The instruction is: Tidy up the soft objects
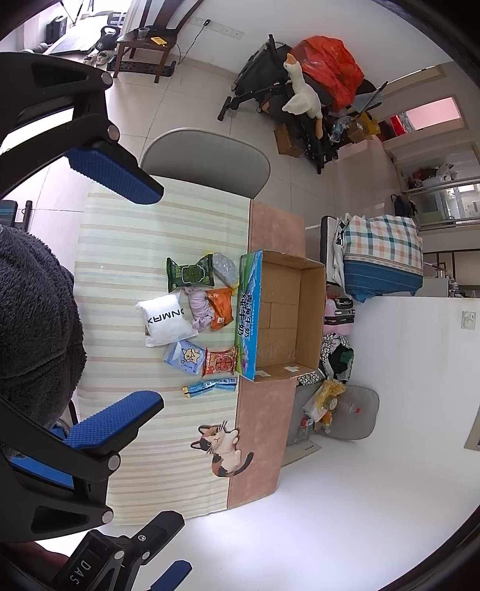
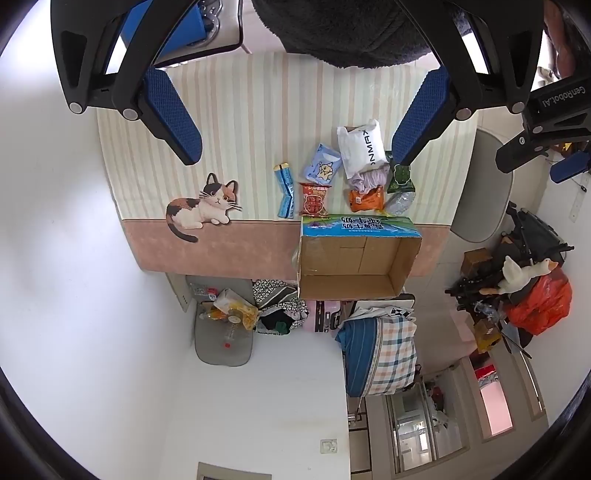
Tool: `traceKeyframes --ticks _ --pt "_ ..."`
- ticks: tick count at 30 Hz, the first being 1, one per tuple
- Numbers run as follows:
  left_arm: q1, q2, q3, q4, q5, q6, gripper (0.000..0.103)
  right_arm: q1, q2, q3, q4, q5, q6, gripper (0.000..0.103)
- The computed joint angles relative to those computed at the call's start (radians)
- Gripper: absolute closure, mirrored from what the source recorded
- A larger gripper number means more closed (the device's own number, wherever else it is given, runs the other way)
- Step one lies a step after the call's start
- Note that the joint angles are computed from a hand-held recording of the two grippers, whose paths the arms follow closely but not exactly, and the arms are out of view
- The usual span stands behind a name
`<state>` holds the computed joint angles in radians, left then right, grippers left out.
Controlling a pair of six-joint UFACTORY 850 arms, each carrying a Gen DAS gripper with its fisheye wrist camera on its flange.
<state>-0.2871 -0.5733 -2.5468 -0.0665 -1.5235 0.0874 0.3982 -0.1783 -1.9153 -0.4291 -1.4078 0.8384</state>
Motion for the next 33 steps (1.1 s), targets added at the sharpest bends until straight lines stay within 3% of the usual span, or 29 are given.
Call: traceKeyframes --ticks 2,33 --pt "-0.001 0.002 0.004 0.002 0.002 -0.003 0.000 -0.003 0.031 0.060 -0.003 0.031 0.011 0.000" --pt "-0.005 -0.046 -0.086 -0.004 -0.033 -0.009 0.000 -0.007 0.029 0.046 -0.029 0.029 -0.010 0.000"
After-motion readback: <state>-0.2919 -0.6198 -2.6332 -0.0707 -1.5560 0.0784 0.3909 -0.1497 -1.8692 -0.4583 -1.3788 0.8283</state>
